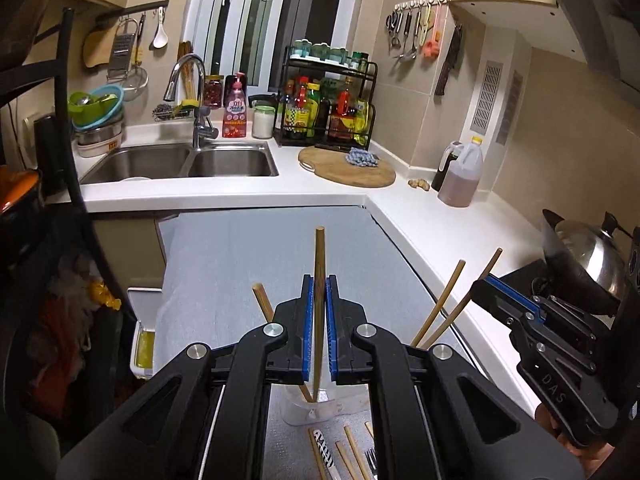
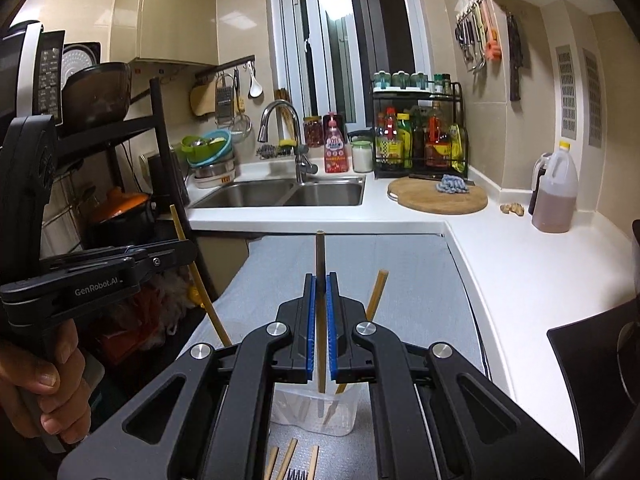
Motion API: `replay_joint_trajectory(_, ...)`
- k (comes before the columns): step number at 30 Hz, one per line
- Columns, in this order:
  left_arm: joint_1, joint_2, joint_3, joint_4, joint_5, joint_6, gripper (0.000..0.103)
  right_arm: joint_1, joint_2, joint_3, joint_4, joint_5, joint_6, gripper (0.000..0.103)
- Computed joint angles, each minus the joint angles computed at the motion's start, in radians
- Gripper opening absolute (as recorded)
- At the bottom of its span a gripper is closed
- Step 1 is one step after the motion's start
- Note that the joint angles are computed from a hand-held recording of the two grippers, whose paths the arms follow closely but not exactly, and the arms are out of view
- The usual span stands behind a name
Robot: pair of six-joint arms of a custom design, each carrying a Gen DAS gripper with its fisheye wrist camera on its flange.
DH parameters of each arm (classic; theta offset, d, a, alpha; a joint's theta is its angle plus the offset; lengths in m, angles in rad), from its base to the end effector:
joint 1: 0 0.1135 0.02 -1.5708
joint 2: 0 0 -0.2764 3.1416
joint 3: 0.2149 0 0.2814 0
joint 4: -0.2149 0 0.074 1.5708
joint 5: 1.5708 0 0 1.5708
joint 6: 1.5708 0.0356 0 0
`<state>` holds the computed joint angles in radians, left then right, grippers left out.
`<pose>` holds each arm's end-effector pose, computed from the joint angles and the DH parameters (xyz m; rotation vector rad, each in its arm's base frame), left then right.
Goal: Organize utensils
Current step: 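Open the right tool to drop its chopstick in while the left tool releases its chopstick, then lower both open tools back toward the fork and remaining chopsticks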
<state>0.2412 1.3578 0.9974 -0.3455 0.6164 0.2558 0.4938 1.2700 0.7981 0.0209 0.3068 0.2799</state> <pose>0.3141 0.0561 0.2760 0.3292 2.1322 -0.4163 0.2758 0.1362 0.2589 -0.0207 2.0040 0.1861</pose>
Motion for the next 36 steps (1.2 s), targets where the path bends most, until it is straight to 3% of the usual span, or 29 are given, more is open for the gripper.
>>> replay_joint_trajectory(2,-0.005,0.002,0.004,-0.021,-0.006,0.017,0.007,-0.003,0.012,0.012,-0.026,-0.011,0.001,0.007)
replay_joint_trajectory(4,-0.003,-0.007,0.007,-0.033,-0.004,0.017,0.029,-0.001,0.012,0.022,-0.061,-0.008,0.003,0.016)
replay_joint_trajectory(6,0.014,-0.044,-0.008,-0.025,0.011,0.009,0.036,0.006,-0.016,0.015,-0.087,0.007,0.007,0.027)
replay_joint_trajectory(12,0.076,-0.189,-0.056,-0.056,0.055,0.011,0.037,0.049,-0.135,-0.016,-0.187,0.096,0.031,0.031)
replay_joint_trajectory(19,0.235,-0.392,-0.176,-0.146,0.176,0.1,0.036,0.206,-0.36,-0.124,-0.299,0.28,0.097,0.031)
replay_joint_trajectory(25,0.401,-0.512,-0.303,-0.273,0.293,0.281,0.036,0.414,-0.493,-0.215,-0.409,0.474,0.222,0.031)
replay_joint_trajectory(29,0.54,-0.539,-0.406,-0.362,0.357,0.471,0.033,0.578,-0.526,-0.279,-0.508,0.594,0.392,0.031)
replay_joint_trajectory(31,0.603,-0.543,-0.462,-0.388,0.376,0.565,0.027,0.641,-0.524,-0.306,-0.557,0.626,0.49,0.027)
replay_joint_trajectory(33,0.662,-0.528,-0.505,-0.414,0.391,0.656,0.026,0.692,-0.517,-0.344,-0.582,0.627,0.576,0.003)
replay_joint_trajectory(36,0.735,-0.507,-0.583,-0.416,0.404,0.746,0.025,0.781,-0.462,-0.386,-0.621,0.663,0.732,0.003)
